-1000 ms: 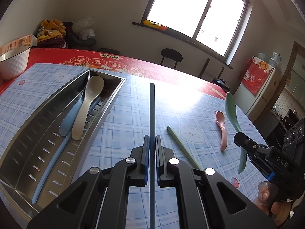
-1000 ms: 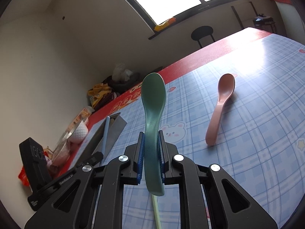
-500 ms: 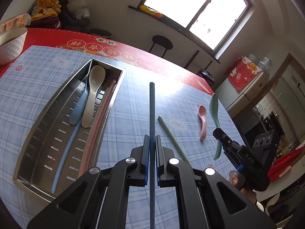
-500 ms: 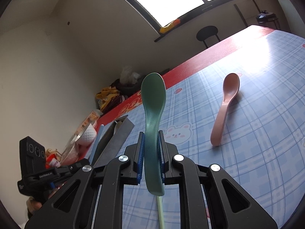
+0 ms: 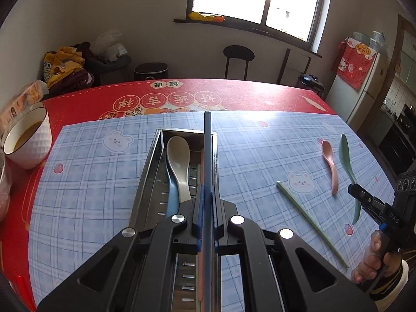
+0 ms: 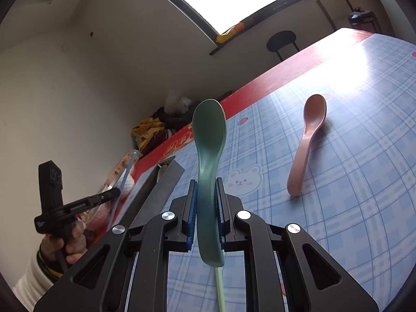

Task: Organize utensils
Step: 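Lower the blue chopstick into the steel tray and open the left tool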

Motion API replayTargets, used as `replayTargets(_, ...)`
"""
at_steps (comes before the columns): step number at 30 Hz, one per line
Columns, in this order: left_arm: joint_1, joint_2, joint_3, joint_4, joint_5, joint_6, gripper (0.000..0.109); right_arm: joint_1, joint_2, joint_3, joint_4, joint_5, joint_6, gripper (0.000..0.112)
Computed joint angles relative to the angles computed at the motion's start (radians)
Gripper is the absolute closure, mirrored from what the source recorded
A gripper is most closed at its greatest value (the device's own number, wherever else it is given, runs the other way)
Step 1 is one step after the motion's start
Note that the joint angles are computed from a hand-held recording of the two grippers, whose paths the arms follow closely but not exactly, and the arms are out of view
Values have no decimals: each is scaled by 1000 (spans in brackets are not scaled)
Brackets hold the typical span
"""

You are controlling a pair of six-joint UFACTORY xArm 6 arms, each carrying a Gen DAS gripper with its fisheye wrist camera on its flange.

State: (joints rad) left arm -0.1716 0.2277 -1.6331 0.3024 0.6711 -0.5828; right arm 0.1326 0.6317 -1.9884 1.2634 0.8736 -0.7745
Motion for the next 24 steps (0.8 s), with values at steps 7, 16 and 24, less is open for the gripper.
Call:
replayTargets(7,6,97,-95,-77,93,89,103,-9,13,-16,-1,17,21,99)
replayTargets(16,-2,138,-148,-69,189,88,103,-11,15,-21,-9,21,33,99)
replayTargets(24,-14,117,-129,8,185,28,90,-15,23,-30,-11,28,51,99)
